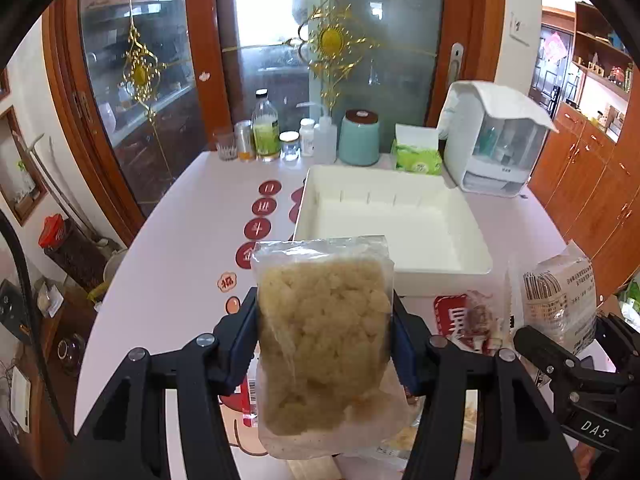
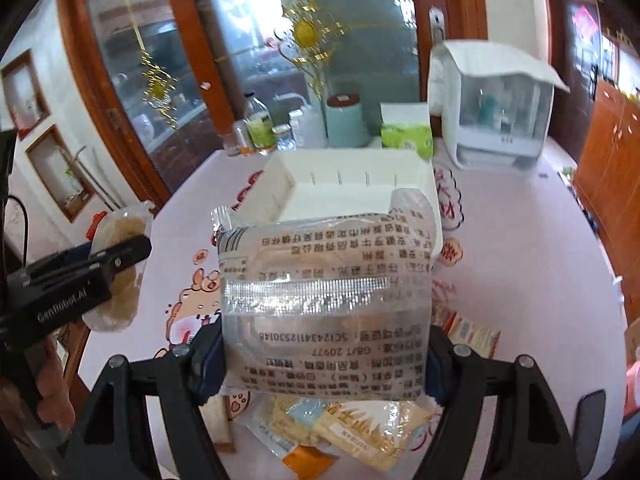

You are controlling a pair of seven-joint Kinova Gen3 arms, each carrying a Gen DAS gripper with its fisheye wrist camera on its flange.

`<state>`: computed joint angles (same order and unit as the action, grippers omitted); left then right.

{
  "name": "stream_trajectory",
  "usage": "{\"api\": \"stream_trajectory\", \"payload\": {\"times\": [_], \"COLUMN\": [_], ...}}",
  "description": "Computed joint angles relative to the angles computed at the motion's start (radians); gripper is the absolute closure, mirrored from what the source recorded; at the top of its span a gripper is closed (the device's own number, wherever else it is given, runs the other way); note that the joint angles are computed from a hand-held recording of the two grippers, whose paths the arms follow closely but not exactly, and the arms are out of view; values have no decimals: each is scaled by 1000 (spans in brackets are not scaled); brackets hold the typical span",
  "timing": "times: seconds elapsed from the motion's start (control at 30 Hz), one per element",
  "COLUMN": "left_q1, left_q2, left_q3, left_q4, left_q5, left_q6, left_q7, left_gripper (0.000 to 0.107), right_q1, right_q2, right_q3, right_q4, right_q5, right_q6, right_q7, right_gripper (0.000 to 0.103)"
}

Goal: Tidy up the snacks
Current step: 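Carry both bags over the white tray and lower them in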

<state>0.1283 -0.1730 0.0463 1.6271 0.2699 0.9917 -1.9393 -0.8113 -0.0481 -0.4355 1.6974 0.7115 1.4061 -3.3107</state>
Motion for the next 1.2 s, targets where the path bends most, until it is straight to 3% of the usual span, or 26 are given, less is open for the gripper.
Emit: {"api": "stream_trajectory", "payload": {"times": [0.17,0.33,0.6,0.73,0.87,1.2], "left_q1": [2,5,49,102,149,216], "left_q2": [25,130,279,379,472,672], "left_q3": [12,32,80,86,82,51], "left_q4": [-140,-351,-631,-772,-853,-852], "left_q5": [-14,-19,-112,-184,-226,-283], "left_q6": [88,230,287,299,314,261], "left_q7": [20,55,129,167,179,173], "left_gripper": [51,51,51,51,51,51], "right_q1": [-8,62,149,206,260,374], "right_q2": [-21,-55,-16,5,44,199], "right_q3": [-11,4,39,119,175,320], "right_q4": [-68,-150,-347,-413,-443,-411], "right_q5": [51,41,78,13,-35,-261], "right_q6": [65,56,145,105,70,-78], "right_q7": [78,221,433,524,572,675], "right_gripper": [26,26,25,24,23,22]}}
